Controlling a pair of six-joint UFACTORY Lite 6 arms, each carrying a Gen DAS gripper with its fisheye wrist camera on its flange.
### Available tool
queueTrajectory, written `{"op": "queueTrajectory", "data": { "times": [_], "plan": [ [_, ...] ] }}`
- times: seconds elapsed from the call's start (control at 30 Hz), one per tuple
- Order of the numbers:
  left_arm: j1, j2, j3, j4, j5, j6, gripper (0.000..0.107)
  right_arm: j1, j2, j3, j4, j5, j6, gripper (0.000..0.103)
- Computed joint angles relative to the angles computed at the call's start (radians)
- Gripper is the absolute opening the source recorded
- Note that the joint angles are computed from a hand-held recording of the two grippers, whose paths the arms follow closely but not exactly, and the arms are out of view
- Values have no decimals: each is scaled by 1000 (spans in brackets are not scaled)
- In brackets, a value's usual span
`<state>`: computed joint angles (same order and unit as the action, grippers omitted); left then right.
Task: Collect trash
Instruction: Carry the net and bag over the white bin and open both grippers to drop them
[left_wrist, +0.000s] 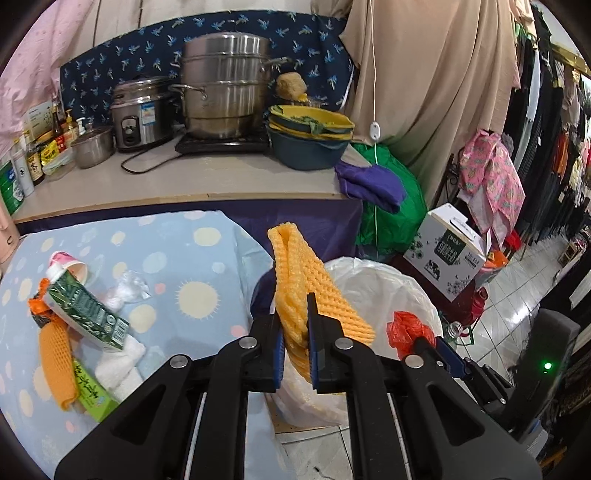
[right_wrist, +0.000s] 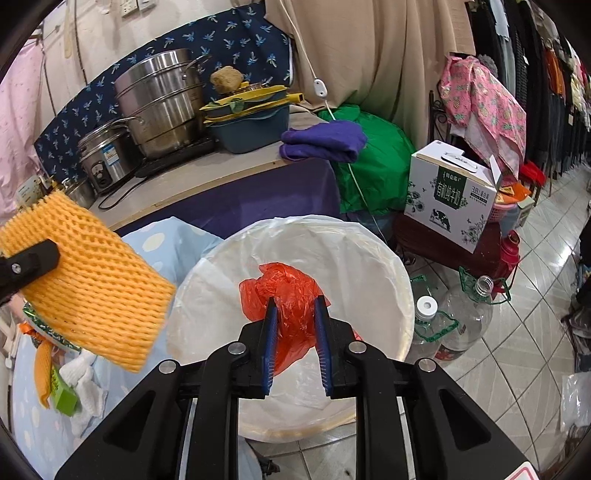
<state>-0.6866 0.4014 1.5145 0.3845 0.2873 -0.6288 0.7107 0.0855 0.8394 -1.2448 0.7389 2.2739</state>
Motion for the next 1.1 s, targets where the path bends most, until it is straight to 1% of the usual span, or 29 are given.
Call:
{"op": "queueTrajectory", "data": {
  "times": [0.07,0.23,0.43,0.47,0.5,0.53,0.57,0.6,0.67,0.73,0.93,1.1],
  "plan": [
    [-17,41,33,44,11,-42,10,-10,-2,-10,-8,-11,10,19],
    [-37,111,87,83,26,-83,10,-25,-9,-34,-31,-28,38,20],
    [-42,133,103,80,18,-77,11,-29,-9,-40,-49,-27,68,22],
    [-43,136,107,87,20,-83,11,-27,-9,-39,-48,-25,71,24],
    [-45,137,109,98,22,-94,14,-26,-9,-38,-49,-23,75,26],
    [-48,139,113,104,27,-100,18,-24,-12,-41,-53,-20,84,32],
    [-50,141,116,115,31,-111,28,-21,-19,-46,-56,-15,91,38],
    [-53,134,108,146,27,-145,37,-15,-23,-46,-55,-4,95,41],
    [-61,120,89,244,25,-244,43,-2,-28,-42,-49,20,91,49],
    [-65,114,86,279,31,-270,43,8,-32,-34,-41,38,79,51],
    [-55,96,72,254,35,-254,43,30,-32,-9,-28,58,60,55],
    [-39,75,47,249,32,-254,43,45,-22,14,-20,69,47,56]
  ]
}}
